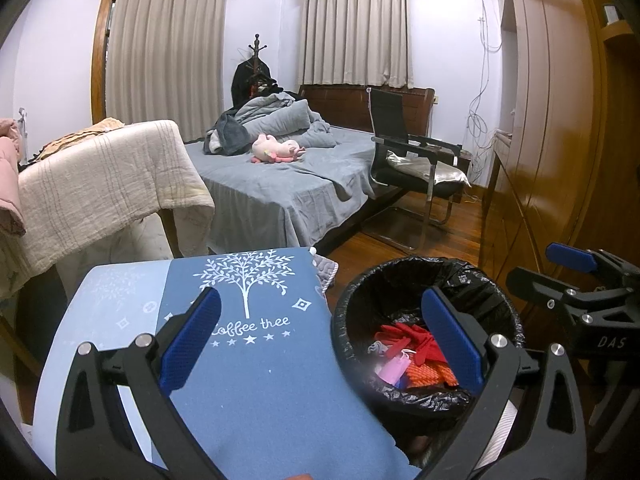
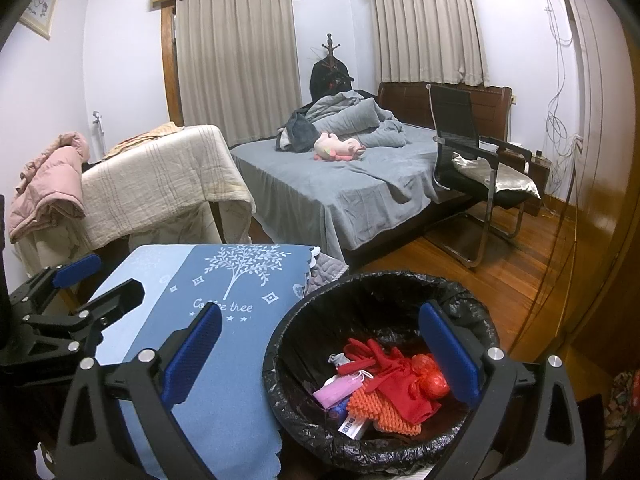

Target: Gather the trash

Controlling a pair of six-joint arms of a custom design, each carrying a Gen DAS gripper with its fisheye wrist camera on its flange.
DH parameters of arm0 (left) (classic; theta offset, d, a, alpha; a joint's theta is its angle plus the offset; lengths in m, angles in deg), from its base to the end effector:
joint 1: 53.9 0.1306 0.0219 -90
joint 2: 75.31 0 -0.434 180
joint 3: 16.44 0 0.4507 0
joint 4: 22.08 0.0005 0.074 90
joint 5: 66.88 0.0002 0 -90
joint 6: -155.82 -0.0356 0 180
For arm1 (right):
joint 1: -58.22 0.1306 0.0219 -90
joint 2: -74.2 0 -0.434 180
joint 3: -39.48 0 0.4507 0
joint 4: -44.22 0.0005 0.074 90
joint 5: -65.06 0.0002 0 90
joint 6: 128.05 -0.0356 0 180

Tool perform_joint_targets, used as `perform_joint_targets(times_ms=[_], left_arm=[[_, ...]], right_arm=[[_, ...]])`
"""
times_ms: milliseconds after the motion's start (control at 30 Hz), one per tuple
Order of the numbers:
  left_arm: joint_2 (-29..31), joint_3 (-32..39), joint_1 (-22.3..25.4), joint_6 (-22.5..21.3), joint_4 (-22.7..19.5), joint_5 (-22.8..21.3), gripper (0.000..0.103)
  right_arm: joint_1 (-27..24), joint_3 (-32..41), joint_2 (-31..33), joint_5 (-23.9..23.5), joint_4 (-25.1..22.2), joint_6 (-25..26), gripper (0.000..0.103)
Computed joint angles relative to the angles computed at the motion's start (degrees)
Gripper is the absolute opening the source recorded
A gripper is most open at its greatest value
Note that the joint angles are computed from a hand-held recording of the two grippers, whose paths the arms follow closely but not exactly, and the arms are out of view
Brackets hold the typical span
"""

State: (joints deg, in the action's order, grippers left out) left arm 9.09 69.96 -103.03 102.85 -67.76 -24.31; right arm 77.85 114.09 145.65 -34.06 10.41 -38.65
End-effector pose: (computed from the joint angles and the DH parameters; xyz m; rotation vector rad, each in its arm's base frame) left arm 0.3471 -0.3619 0.5104 -0.1647 2.0508 0.0580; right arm 0.4011 0.1485 0.5111 -0.4452 2.0738 0.3784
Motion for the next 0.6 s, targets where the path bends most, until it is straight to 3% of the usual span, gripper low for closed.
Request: perform_joint_targets(times_ms=[600], left_arm=[[0.1,0.0,0.1,0.0,0.1,0.0,0.098]], right_arm=[[0.2,0.1,0.0,0.2,0.0,-0.1,0.097]])
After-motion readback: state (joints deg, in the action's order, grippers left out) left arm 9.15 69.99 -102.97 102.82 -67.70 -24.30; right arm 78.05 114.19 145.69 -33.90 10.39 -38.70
